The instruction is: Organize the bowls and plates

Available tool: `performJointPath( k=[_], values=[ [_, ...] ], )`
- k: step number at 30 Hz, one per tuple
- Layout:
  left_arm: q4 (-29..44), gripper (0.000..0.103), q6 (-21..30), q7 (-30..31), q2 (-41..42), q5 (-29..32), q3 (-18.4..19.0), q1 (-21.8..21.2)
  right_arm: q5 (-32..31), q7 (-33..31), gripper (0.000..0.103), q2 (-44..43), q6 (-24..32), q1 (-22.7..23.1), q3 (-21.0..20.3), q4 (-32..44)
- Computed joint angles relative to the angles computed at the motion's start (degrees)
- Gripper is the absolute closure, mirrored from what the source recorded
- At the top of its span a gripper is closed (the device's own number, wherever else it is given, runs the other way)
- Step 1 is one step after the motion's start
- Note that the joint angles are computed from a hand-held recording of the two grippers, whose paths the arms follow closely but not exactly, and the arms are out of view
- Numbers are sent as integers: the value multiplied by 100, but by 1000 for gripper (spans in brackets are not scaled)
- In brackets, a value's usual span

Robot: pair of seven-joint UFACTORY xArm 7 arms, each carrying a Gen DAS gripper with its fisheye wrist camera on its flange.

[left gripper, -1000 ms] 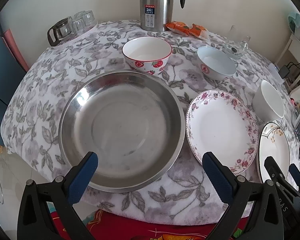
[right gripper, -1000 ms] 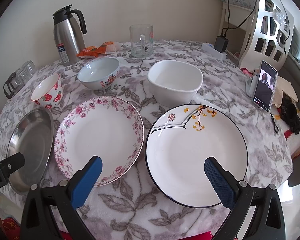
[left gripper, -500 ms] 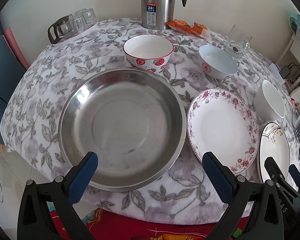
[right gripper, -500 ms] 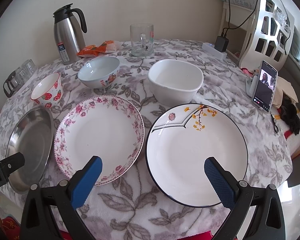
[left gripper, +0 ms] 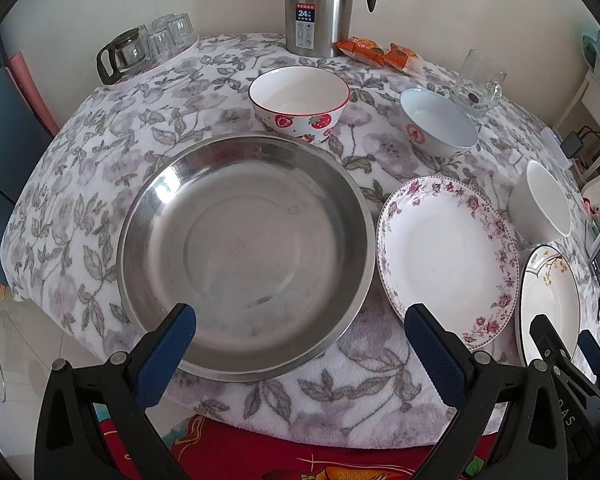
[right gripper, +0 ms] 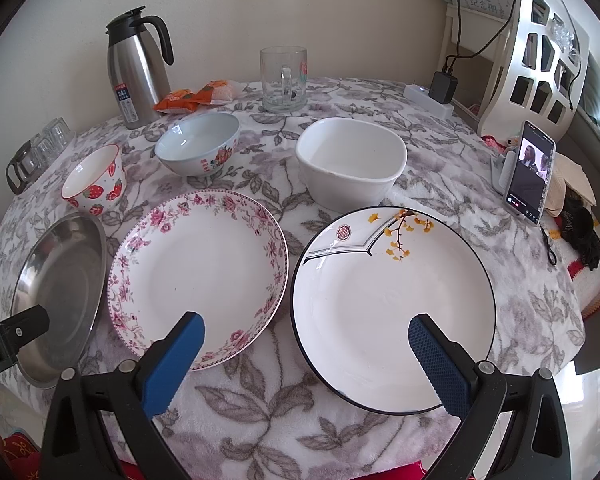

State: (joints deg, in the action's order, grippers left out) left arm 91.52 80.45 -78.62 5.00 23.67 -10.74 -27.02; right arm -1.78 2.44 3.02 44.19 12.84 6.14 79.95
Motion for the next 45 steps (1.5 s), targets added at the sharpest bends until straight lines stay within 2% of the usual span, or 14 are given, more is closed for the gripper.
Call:
performJointPath(
  k=[40, 45],
  values=[
    [-189, 0, -77, -21, -110, -128, 6, 72, -91, 59, 0, 10, 70, 42, 18, 2],
    [-425, 0, -66, -301, -329, -179, 16, 174, -172, 11, 0, 0, 116, 123, 74, 16]
  ],
)
